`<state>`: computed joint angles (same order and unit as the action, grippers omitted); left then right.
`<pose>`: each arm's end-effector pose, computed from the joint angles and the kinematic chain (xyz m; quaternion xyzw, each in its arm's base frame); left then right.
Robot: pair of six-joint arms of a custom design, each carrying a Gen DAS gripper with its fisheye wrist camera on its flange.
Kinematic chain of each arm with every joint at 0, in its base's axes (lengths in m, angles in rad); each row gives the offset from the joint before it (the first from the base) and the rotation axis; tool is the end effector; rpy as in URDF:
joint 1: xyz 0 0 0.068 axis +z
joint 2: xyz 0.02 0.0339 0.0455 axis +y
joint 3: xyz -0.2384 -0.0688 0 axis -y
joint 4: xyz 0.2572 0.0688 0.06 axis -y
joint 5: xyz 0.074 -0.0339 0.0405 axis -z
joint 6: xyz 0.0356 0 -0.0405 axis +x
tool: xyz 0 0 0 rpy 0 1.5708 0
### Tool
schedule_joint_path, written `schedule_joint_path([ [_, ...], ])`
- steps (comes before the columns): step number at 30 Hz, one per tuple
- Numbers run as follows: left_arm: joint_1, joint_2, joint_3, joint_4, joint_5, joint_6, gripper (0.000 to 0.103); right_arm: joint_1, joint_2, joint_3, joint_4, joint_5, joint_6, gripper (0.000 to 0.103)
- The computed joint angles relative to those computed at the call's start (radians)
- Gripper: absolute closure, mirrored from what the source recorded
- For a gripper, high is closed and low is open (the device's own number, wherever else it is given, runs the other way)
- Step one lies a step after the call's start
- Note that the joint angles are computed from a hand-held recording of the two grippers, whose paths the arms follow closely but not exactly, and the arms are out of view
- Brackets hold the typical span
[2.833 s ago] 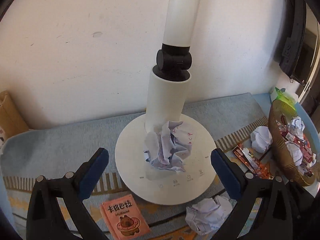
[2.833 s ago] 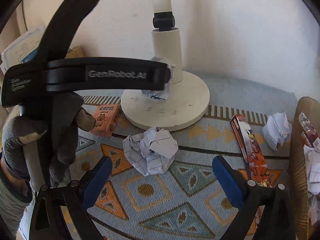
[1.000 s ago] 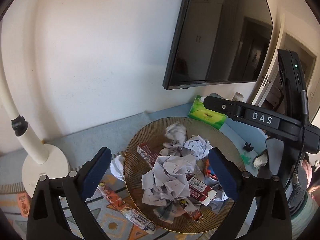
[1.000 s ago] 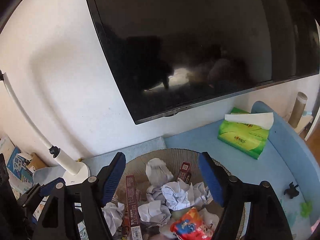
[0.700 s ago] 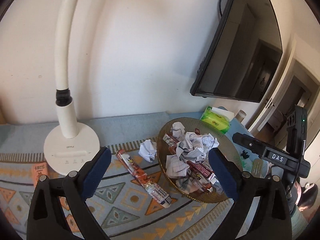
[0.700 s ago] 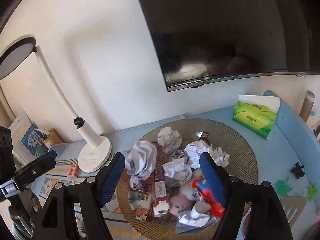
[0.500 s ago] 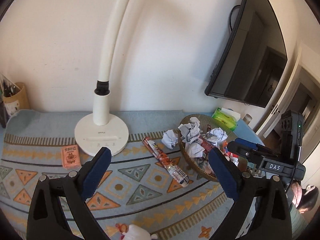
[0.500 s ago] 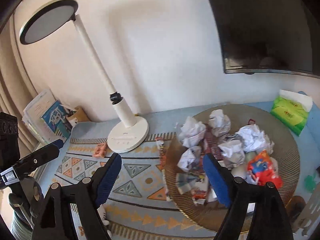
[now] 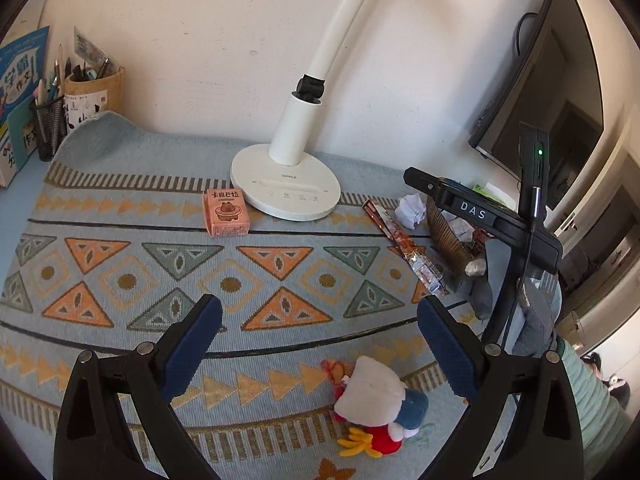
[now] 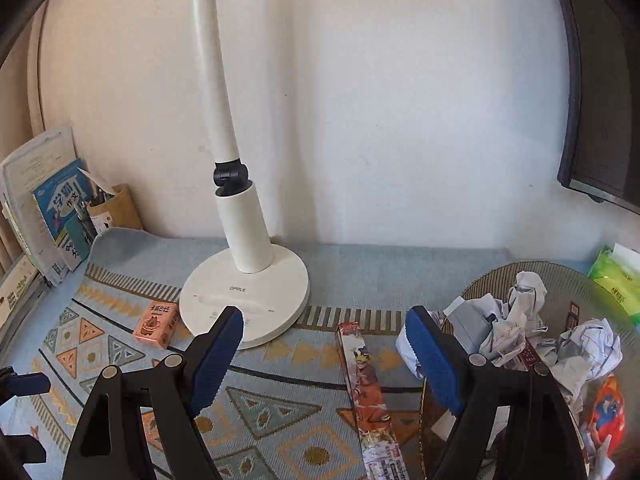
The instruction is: Organize objects
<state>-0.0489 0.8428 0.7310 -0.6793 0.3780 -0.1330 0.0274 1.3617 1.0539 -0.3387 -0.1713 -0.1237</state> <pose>0.1981 -0.0228 0.2462 0.0331 0.9107 -0.2070 0.3560 0.3206 0.0149 0.2603 -0.1053 0.8864 0.0551 0.4474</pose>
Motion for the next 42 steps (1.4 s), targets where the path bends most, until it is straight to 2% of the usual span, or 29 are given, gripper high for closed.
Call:
schedule_joint_path([
  [2, -0.019, 0.019, -0.005, 0.019, -0.013, 0.004, 0.005, 0.001, 0.015, -0.009, 0.041, 0.079, -0.037, 0.021],
  [3, -0.028, 0.025, -0.008, 0.027, -0.015, 0.005, 0.005, -0.011, 0.014, -0.016, 0.051, 0.083, -0.051, 0.021],
  [11, -0.196, 0.035, -0.018, 0.03, -0.113, 0.032, 0.005, -0.174, -0.006, -0.056, 0.102, 0.037, -0.204, 0.021],
  [15, -0.257, 0.019, -0.034, 0.02, -0.147, 0.036, 0.005, -0.257, -0.032, -0.056, 0.026, -0.065, -0.276, 0.021],
  [19, -0.26, 0.003, -0.05, 0.006, -0.128, 0.038, 0.005, -0.277, -0.088, -0.046, -0.192, -0.229, -0.319, 0.021],
  [21, -0.252, -0.017, -0.063, -0.017, -0.107, 0.05, 0.004, -0.225, -0.124, -0.083, -0.254, -0.211, -0.345, 0.021],
  [23, -0.268, -0.043, -0.074, -0.061, -0.098, 0.081, 0.003, -0.139, -0.162, -0.16, -0.226, -0.091, -0.328, 0.021],
  [24, -0.294, -0.067, -0.088, -0.073, -0.123, 0.083, 0.001, -0.101, -0.158, -0.185, -0.2, -0.028, -0.313, 0.021],
  [28, -0.441, -0.101, -0.123, -0.084, -0.278, 0.041, 0.001, -0.065, -0.087, -0.221, -0.11, 0.06, -0.228, 0.021],
  [31, -0.482, -0.069, -0.131, -0.063, -0.279, 0.011, 0.001, -0.099, -0.006, -0.175, -0.113, 0.061, -0.16, 0.021],
  [34, -0.537, -0.013, -0.14, -0.037, -0.279, 0.014, 0.001, -0.151, 0.067, -0.124, -0.141, -0.016, -0.132, 0.021],
  [36, -0.602, 0.026, -0.15, -0.004, -0.357, -0.006, 0.001, -0.158, 0.09, -0.106, -0.148, -0.023, -0.122, 0.021],
  [38, -0.631, 0.047, -0.158, 0.021, -0.4, -0.011, 0.001, -0.153, 0.082, -0.11, -0.153, -0.05, -0.146, 0.027],
  [40, -0.619, 0.046, -0.149, 0.007, -0.396, -0.005, 0.001, -0.141, 0.047, -0.136, -0.156, -0.062, -0.178, 0.055],
  [41, -0.597, 0.036, -0.148, -0.006, -0.377, 0.005, 0.001, -0.135, 0.025, -0.151, -0.167, -0.07, -0.189, 0.06],
  [42, -0.574, 0.022, -0.147, -0.026, -0.375, 0.015, 0.001, -0.136, 0.006, -0.158, -0.194, -0.099, -0.199, 0.073],
])
